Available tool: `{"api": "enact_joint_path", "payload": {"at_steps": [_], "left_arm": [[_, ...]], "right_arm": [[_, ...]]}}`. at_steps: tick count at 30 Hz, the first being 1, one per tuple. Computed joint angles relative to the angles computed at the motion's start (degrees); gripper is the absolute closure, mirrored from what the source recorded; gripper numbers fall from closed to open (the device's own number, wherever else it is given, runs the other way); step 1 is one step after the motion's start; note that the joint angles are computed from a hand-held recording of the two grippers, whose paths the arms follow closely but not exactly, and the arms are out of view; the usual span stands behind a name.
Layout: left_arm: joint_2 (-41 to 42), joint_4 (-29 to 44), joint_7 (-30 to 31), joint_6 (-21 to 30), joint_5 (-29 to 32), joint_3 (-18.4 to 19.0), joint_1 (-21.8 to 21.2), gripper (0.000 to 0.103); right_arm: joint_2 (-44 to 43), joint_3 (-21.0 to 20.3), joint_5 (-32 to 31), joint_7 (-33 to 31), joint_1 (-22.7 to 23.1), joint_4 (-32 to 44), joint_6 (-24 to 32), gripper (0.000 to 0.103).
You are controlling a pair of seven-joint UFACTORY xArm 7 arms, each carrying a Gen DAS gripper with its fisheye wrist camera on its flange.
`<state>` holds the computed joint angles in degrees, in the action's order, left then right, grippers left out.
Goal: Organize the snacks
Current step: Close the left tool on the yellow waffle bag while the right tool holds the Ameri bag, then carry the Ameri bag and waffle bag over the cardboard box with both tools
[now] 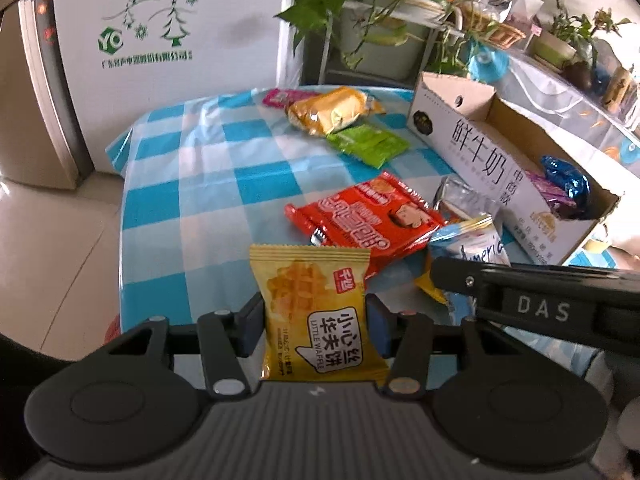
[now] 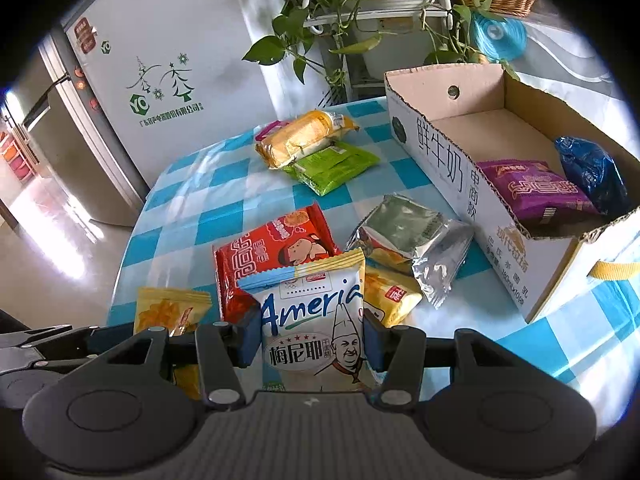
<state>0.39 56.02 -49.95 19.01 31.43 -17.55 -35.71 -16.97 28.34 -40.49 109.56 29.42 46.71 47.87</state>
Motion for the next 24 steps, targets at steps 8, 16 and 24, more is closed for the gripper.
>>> {"api": "enact_joint_path", "payload": {"at_steps": [8, 16, 24], "left_arm": [[-0.59, 0.25, -7.32, 0.18, 8.45, 0.08, 0.68, 0.052], [-0.50, 0.77, -12.48, 0.27, 12.48, 0.30, 1.40, 0.052], [0.83, 3.00, -16.67, -0.77, 17.56, 0.92, 1.08, 0.052]], "right_arm": [[-1.62, 0.62, -0.83, 1.94, -0.58, -0.75, 0.68, 0.046], [-2.60, 1.09, -1.29, 0.52, -1.00, -0.16, 2.04, 0.046], [-5.82, 0.40, -1.73, -5.02, -2.51, -0.36, 0.37, 0.046]]}}
